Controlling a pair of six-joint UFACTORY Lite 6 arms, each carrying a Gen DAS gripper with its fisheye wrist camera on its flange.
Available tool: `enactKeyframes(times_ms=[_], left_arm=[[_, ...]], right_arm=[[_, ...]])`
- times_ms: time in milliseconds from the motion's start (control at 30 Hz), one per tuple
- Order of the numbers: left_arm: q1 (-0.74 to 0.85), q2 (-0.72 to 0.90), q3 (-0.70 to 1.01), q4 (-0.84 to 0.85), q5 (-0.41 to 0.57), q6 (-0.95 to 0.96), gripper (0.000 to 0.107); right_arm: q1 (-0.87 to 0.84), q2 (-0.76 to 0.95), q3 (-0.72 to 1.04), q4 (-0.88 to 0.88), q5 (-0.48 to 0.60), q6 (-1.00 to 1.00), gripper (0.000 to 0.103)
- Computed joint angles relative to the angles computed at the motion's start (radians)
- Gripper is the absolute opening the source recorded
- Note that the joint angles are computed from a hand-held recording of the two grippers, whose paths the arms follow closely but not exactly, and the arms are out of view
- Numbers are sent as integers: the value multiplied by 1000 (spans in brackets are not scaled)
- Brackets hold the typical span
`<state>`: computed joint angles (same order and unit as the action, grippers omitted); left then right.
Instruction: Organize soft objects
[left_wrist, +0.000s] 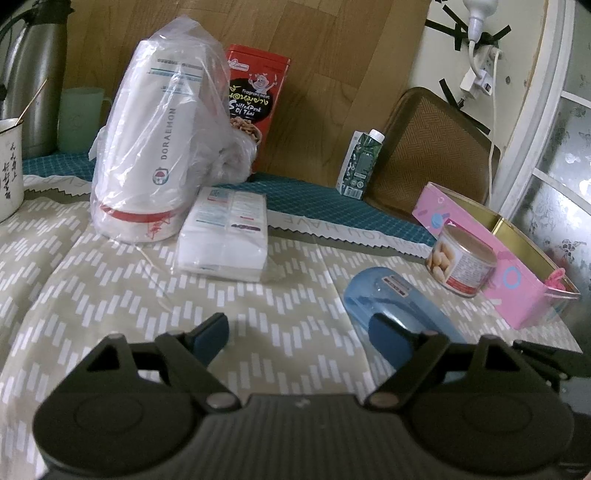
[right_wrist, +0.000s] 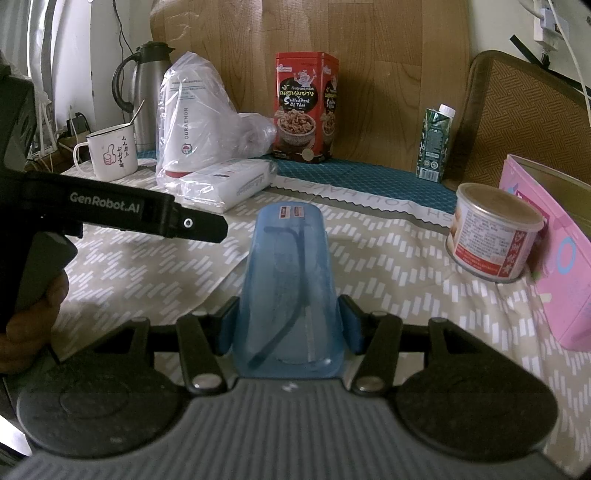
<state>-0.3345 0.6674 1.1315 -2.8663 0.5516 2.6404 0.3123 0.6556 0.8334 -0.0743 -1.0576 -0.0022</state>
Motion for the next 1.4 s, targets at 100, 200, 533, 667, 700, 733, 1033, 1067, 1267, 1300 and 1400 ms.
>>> enactKeyframes(times_ms=[100,200,533,667,700,733,1033,1067,1267,1300,1400], left_arm=[[2,3,4,14,-1,-11,90],[2,4,5,14,-1,-10,90],[6,8,9,25,2,-25,96],[8,8,8,29,4,-28,97],[6,8,8,27,3,-27,97],[6,8,8,27,3,-27,98],[7,8,9,28,2,-29,100],[8,7,8,30,3,-32,100],[9,7,7,33,3,-36,102],[10,7,6,35,4,-37,102],[9,5,5,32,3,-35,102]], right_arm=[[0,0,0,0,0,0,59],[1,0,0,1,0,0,59],[0,1,1,1,0,0,60],[2,1,1,4,0,-1,61],[0,1,1,2,0,-1,61],[0,1,1,2,0,-1,61],[-1,0,0,1,0,-1,63],[-1,0,0,1,0,-1,63],[-1,0,0,1,1,-1,64],[-1,0,0,1,1,-1,64],[-1,0,0,0,1,-1,64]])
